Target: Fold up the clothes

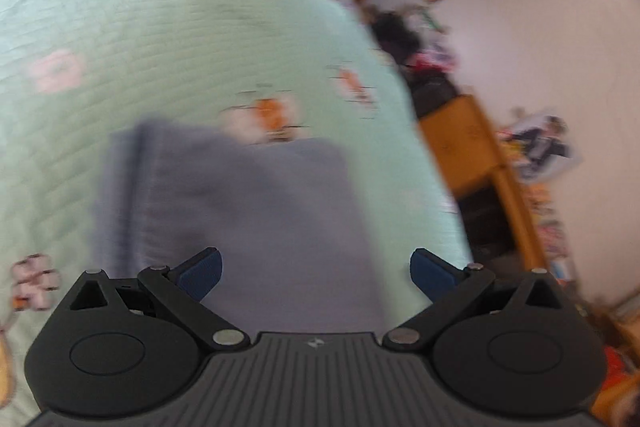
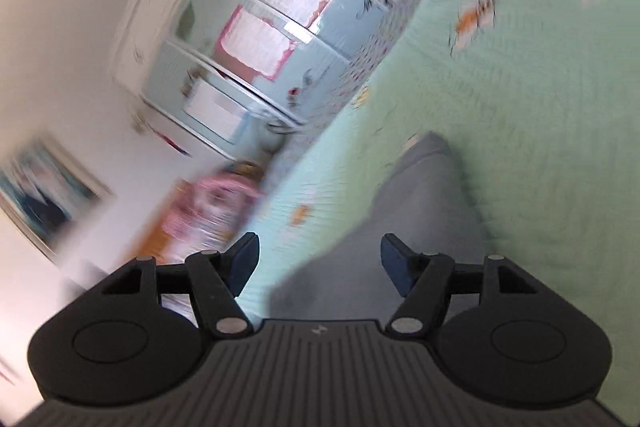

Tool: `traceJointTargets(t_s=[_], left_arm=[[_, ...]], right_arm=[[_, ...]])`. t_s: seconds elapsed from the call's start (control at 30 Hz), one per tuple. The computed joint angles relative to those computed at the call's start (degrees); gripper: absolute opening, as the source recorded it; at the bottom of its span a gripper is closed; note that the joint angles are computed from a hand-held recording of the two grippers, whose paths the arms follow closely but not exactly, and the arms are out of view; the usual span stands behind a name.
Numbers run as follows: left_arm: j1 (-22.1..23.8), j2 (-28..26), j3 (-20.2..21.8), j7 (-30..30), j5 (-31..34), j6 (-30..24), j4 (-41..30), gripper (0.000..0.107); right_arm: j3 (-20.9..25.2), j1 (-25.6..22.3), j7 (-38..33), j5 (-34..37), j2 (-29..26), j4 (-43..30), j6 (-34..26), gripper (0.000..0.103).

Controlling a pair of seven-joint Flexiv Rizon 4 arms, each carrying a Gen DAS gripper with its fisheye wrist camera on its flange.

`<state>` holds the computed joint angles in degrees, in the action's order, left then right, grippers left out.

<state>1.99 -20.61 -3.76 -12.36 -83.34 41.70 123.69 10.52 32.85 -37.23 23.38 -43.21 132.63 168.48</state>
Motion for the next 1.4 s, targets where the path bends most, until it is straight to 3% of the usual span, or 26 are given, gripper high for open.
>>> traceJointTargets(t_s=[0.1, 0.17, 0.23, 0.27, 0.37, 0.47, 0.5, 0.67, 0.73, 0.77, 0.8, 0.83, 1.0, 1.1, 1.17, 1.33, 1.4], left_arm=[[2.0, -1.9, 0.0, 1.7, -1.8, -3.6, -0.1, 0.102], [2.5, -2.6, 0.0, 2.7, -2.0, -4.6, -0.3, 0.102], [2.1, -3.0, 0.1, 3.1, -1.0, -3.6, -0.6, 0.102], [2.0, -2.9, 0.0, 3.6, -0.8, -3.4, -0.4, 0.102], [1.9, -2.6, -0.1, 3.9, -0.6, -3.2, -0.3, 0.102], [2.1, -2.6, -0.2, 4.0, -0.4, -3.5, -0.4, 0.102], [2.0, -2.8, -0.3, 4.3, -0.8, -3.4, -0.4, 0.102], [1.8, -2.7, -0.2, 5.5, -1.0, -3.4, -0.3, 0.102], [2.1, -2.8, -0.2, 5.8, -0.7, -4.0, -0.4, 0.102], [2.4, -3.0, -0.2, 5.8, -0.8, -4.6, -0.4, 0.102], [2.6, -3.2, -0.2, 5.8, -0.9, -5.1, -0.4, 0.101], [2.7, -3.2, -0.2, 6.0, -1.1, -5.2, -0.4, 0.101], [2.1, -2.9, -0.1, 6.4, -0.3, -4.1, -0.3, 0.101], [1.5, -1.7, 0.1, 4.3, 0.9, -2.8, 0.0, 0.101], [1.3, -0.4, 0.4, 1.9, 2.0, -2.3, 0.2, 0.101], [3.3, 0.6, -0.7, 0.6, -1.5, -12.4, -2.3, 0.102], [2.3, -1.4, -1.4, -0.6, -4.6, -11.5, -4.7, 0.103]], right_arm=[[1.3, -5.4, 6.6, -11.8, -3.5, 0.1, 6.2, 0.069], [1.3, -7.0, 9.6, -16.2, -5.4, 0.1, 4.5, 0.067], [0.8, -7.3, 11.0, -17.4, -6.1, 0.6, -1.8, 0.039], [0.4, -7.0, 11.1, -17.0, -6.2, 0.7, -5.3, 0.000], [0.5, -6.8, 10.5, -16.7, -7.6, 0.5, -4.2, 0.000], [-0.7, -5.2, 8.7, -14.8, -1.9, 2.2, -11.7, 0.000], [-0.6, -5.4, 8.7, -14.7, -0.5, 2.4, -13.2, 0.009], [-0.1, -10.9, 11.2, -20.9, -0.5, -1.1, -9.8, 0.022], [-0.3, -14.6, 14.5, -26.2, -2.8, -4.5, -11.1, 0.023], [-0.8, -15.3, 16.1, -26.8, -3.1, -5.8, -15.1, 0.019], [-1.3, -15.5, 17.2, -26.2, -3.4, -6.5, -18.7, 0.000], [-1.6, -15.7, 18.1, -25.7, -3.7, -7.2, -21.6, 0.000], [-1.8, -13.9, 17.1, -22.3, -3.3, -6.9, -20.8, 0.000], [-0.4, -14.1, 18.7, -20.9, -3.4, -7.3, -17.0, 0.013], [-0.1, -14.5, 19.1, -22.9, -3.4, -7.8, -15.2, 0.014], [-0.2, -14.1, 19.6, -24.7, -3.3, -8.9, -13.8, 0.020], [0.3, -13.2, 20.0, -22.6, -3.8, -8.6, -12.0, 0.024]])
